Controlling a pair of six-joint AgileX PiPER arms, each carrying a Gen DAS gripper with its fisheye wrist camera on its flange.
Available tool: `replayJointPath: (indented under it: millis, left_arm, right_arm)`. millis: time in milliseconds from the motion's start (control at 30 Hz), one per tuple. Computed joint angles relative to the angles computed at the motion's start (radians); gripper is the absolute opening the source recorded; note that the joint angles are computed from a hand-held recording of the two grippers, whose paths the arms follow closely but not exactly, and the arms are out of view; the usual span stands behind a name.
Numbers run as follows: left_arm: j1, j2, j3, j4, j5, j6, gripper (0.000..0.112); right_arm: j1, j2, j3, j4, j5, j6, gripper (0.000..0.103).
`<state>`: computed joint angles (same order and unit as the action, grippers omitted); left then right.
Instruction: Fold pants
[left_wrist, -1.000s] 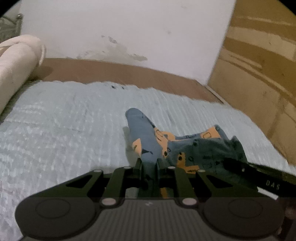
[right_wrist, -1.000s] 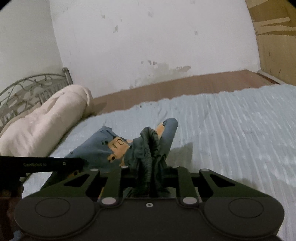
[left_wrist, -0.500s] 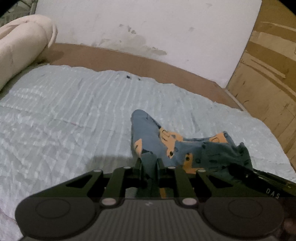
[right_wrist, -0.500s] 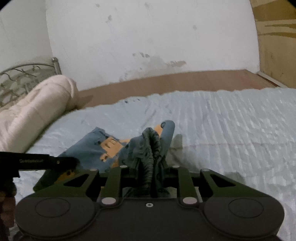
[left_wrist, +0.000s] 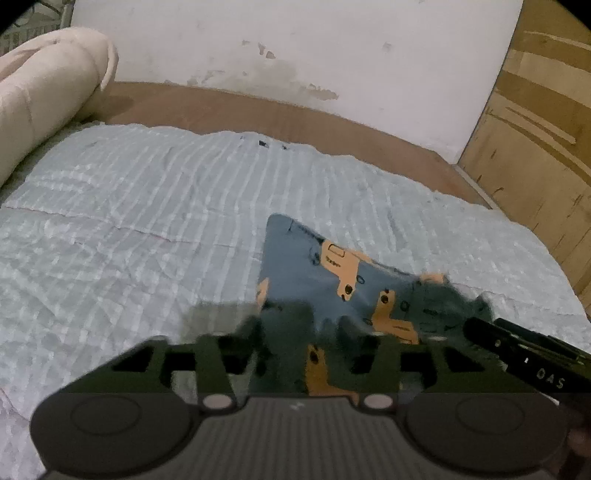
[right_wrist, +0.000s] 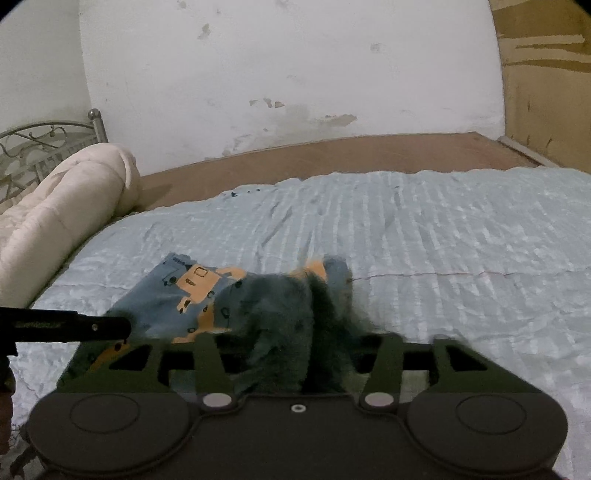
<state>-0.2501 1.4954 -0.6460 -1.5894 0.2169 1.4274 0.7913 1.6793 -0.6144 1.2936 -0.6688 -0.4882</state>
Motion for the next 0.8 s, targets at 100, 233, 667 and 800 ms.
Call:
replayJointPath:
  millis: [100, 233, 667, 800]
  left_arm:
    - [0.003, -0.029, 0.014, -0.002, 0.002, 0.006, 0.069]
    - [0.005, -0.096, 0.04, 0.037, 0.0, -0.021, 0.085]
    - [-0.012, -0.409, 0.115, 0.457, -0.053, -0.413, 0.103]
    - [0.012, -0.548, 0.175, 0.588, -0.034, -0.517, 0.103]
  right_arm:
    - [0.027, -0.023, 0.009, 0.031, -0.029, -0.021, 0.074]
    - [0.088, -0.056, 0.013, 0.092, -0.096, -0.072, 0.087]
    - [0.356, -0.162, -0.027, 0.285, -0.392, -0.246, 0.102]
    - [0.492, -0.179, -0.034, 0.364, -0.518, -0.251, 0.102]
